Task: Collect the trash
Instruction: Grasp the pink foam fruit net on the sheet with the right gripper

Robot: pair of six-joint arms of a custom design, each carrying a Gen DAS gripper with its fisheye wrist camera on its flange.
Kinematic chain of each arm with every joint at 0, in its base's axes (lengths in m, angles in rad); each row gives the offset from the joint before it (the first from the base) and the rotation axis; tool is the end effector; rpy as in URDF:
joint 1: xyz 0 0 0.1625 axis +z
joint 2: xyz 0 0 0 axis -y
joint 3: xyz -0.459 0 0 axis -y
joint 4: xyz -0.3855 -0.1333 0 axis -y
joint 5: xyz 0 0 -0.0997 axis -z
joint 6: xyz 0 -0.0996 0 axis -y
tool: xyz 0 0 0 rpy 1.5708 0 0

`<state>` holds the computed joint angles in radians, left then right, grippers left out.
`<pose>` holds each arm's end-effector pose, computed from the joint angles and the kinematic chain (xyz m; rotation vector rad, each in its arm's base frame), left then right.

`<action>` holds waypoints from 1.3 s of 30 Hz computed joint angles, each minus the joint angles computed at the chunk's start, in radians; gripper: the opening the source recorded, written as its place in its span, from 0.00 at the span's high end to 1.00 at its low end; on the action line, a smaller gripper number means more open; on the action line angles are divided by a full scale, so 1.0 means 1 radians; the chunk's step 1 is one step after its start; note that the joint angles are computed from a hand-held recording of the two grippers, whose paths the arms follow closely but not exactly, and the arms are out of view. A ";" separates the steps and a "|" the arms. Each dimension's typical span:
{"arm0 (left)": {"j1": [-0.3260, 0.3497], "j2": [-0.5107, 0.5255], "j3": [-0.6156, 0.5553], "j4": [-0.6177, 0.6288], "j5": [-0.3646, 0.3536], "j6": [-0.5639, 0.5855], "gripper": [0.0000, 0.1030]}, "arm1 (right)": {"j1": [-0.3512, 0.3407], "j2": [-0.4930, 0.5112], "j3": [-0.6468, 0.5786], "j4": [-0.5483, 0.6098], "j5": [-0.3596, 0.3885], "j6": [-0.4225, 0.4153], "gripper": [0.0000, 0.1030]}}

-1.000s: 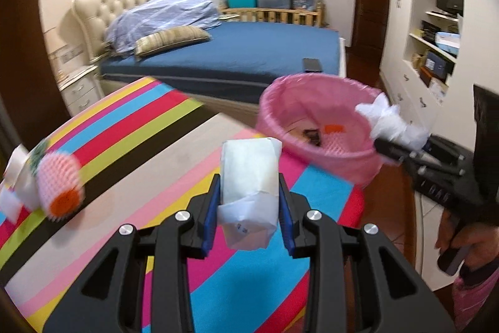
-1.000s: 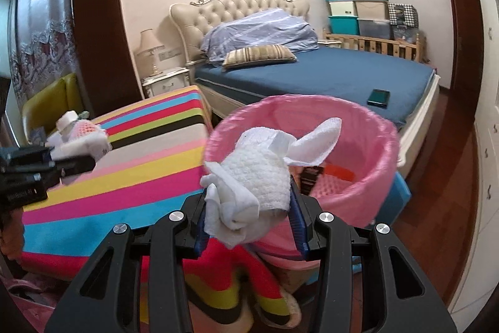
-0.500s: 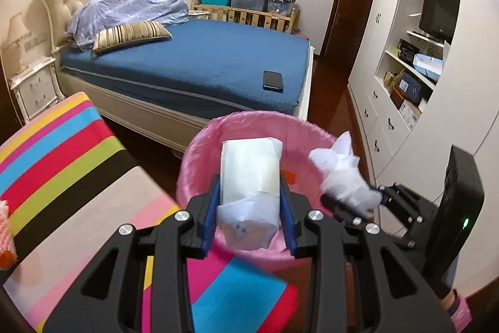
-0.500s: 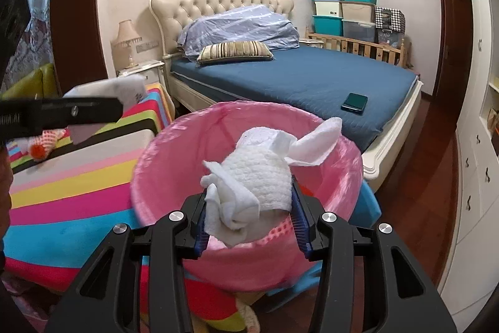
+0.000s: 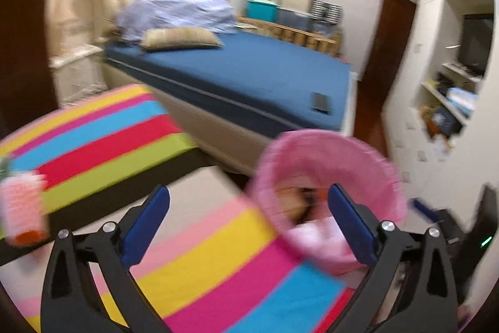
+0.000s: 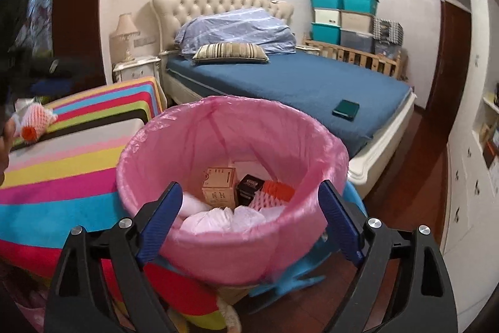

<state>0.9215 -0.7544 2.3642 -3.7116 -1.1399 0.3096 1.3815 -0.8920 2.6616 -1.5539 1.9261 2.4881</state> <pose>-0.1335 -0.4652 0.0641 1.1001 2.4634 -0.8214 0.0438 -0.2955 0.0245 0.1753 -1.9726 1.2952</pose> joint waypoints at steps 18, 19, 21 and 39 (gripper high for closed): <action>0.389 -0.406 0.109 -0.161 0.200 0.370 0.05 | 0.414 0.163 -0.337 0.441 0.217 0.112 0.18; 0.418 -0.434 0.094 -0.133 0.202 0.367 0.05 | 0.439 0.184 -0.373 0.481 0.225 0.119 0.18; 0.474 -0.474 0.066 -0.108 0.206 0.372 0.05 | 0.475 0.219 -0.436 0.551 0.233 0.136 0.18; 0.677 -0.555 -0.037 -0.140 0.142 0.397 0.05 | 0.643 0.515 -1.070 1.113 0.273 0.299 0.18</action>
